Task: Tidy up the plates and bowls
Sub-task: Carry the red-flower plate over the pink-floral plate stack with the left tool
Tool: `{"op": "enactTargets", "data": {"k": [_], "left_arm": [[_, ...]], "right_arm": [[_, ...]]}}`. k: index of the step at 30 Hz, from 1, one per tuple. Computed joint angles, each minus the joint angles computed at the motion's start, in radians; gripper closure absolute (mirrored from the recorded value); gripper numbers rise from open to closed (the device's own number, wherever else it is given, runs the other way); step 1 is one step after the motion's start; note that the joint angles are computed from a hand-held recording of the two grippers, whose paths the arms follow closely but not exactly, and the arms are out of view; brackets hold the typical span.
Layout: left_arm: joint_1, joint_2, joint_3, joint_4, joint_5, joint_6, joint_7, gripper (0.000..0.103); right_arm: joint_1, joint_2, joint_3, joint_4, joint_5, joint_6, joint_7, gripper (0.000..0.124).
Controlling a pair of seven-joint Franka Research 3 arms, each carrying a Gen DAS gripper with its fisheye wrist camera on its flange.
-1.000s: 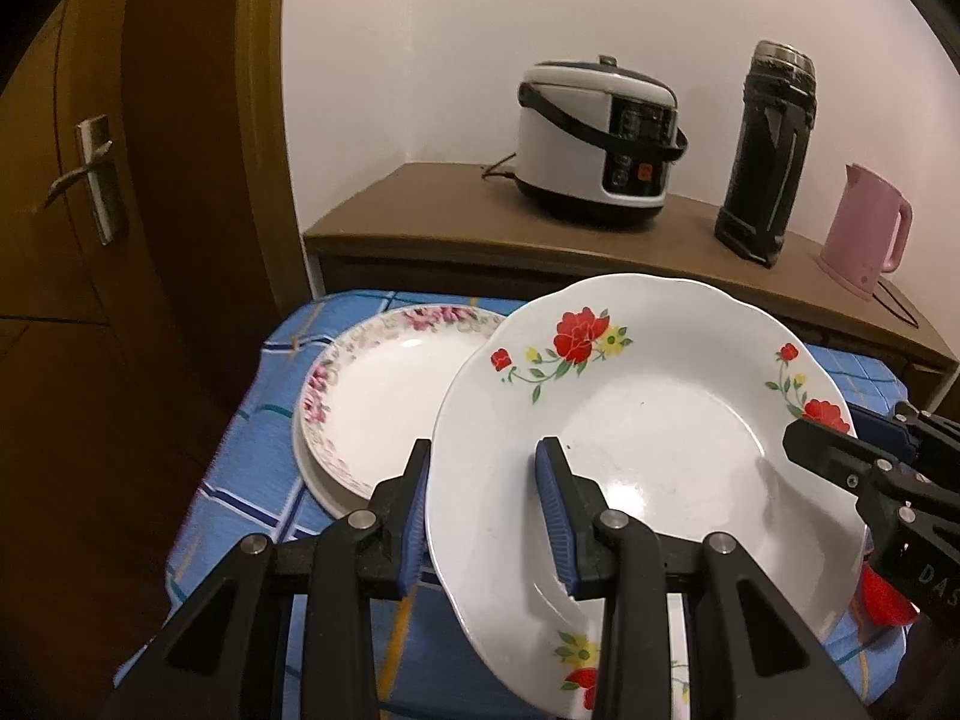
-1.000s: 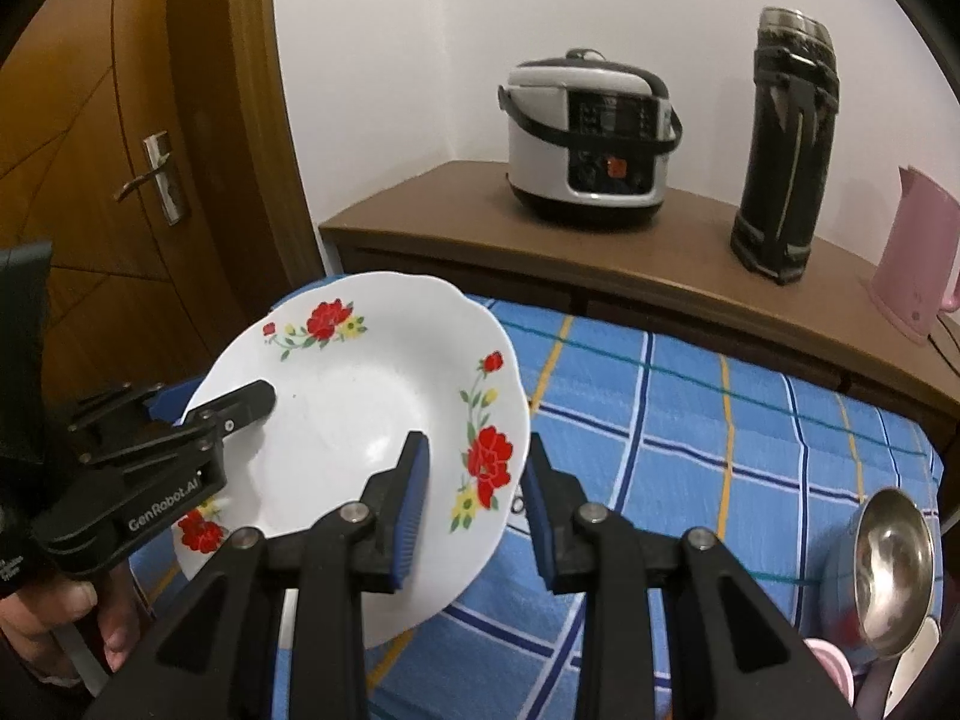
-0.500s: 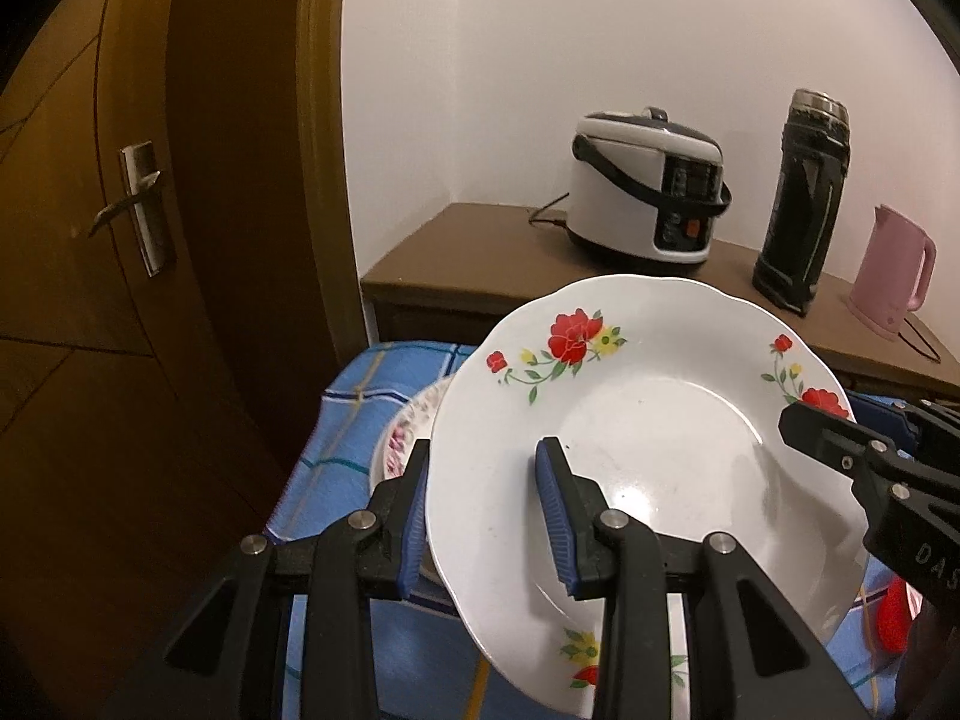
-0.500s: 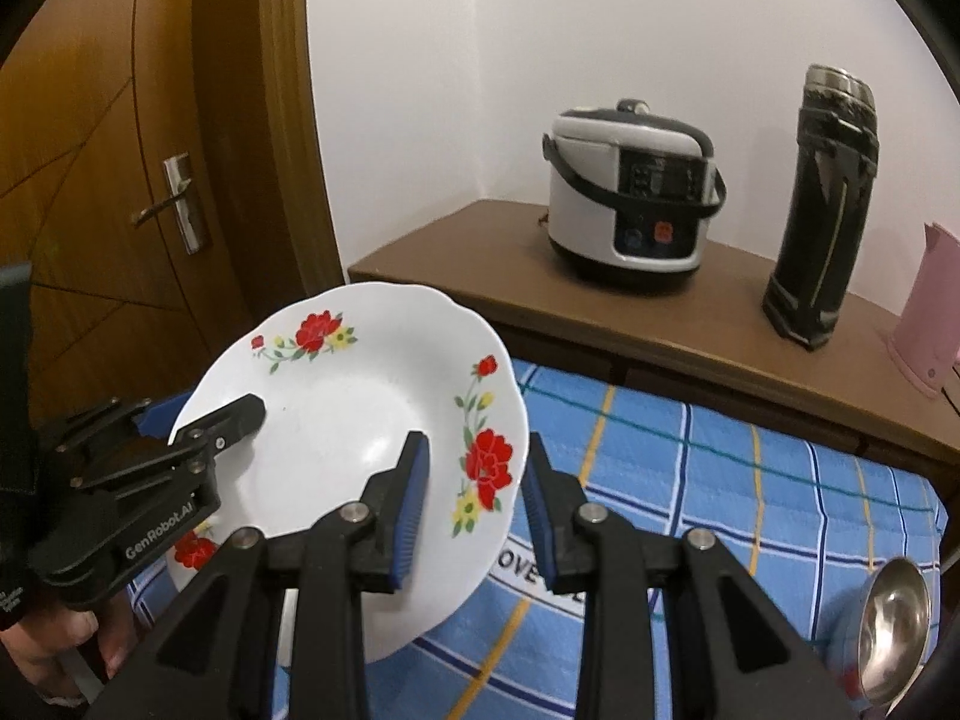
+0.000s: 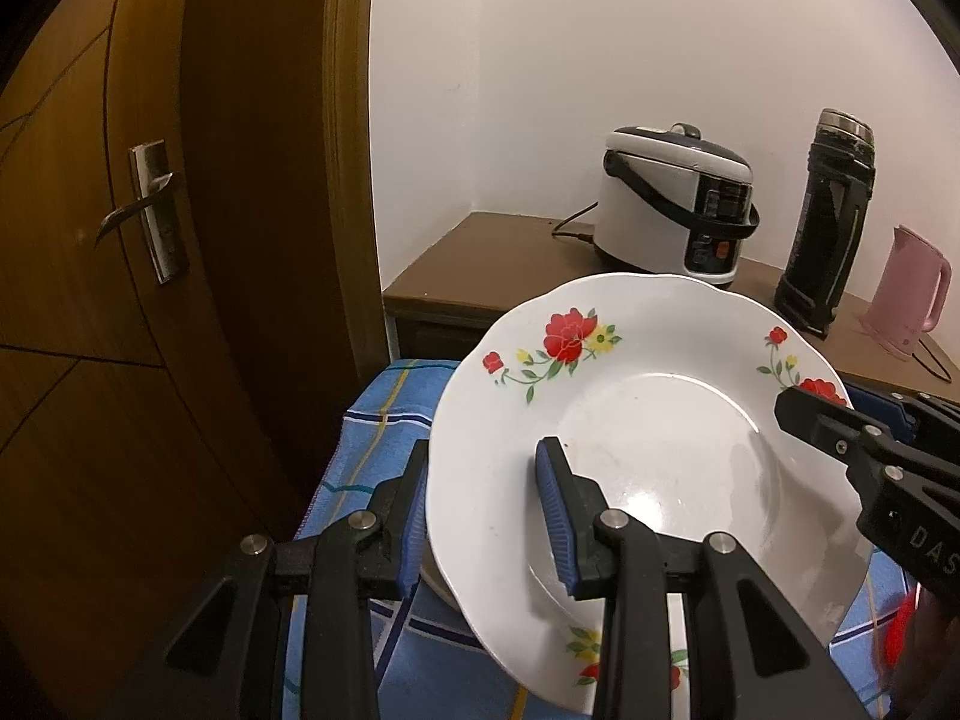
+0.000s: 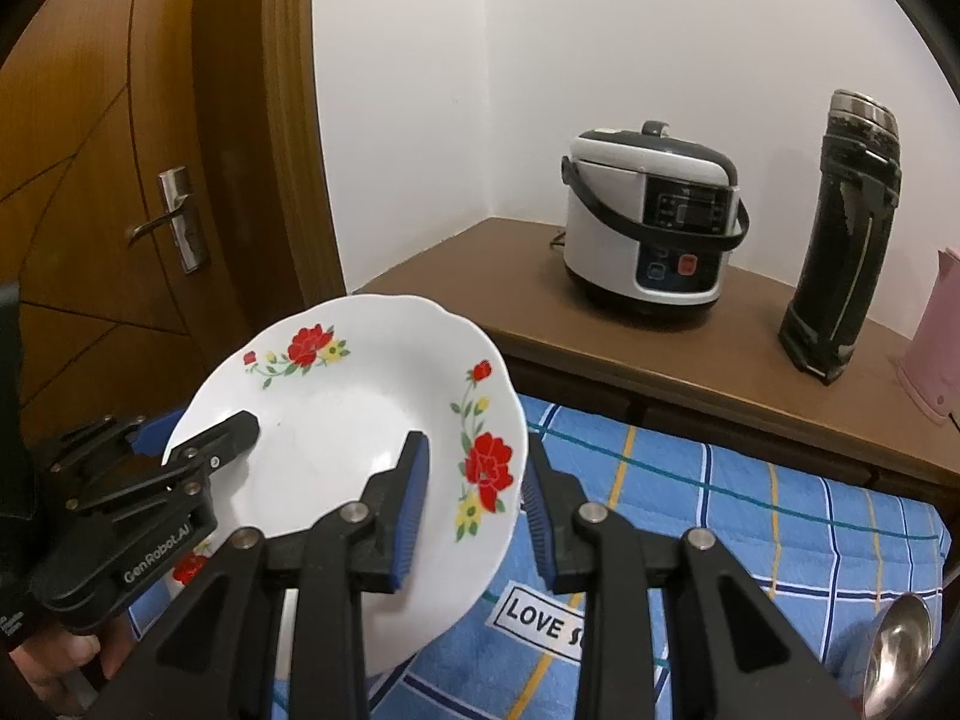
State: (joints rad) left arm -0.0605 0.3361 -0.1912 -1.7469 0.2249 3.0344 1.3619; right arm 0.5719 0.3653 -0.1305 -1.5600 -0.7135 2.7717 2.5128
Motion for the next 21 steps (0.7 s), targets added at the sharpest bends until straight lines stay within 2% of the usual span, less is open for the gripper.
{"op": "enactTargets", "data": {"k": [11,21], "left_arm": [[-0.029,0.054,0.037,0.074,0.048,-0.039,-0.033,0.066],[-0.024,0.113,0.029,0.146,0.042,-0.081,-0.023,0.066]], "right_arm": [[-0.011,0.095,0.001,0.102,0.115,-0.043,-0.087,0.092],[-0.006,0.163,-0.016,0.176,0.209,-0.076,-0.159,0.092]]}}
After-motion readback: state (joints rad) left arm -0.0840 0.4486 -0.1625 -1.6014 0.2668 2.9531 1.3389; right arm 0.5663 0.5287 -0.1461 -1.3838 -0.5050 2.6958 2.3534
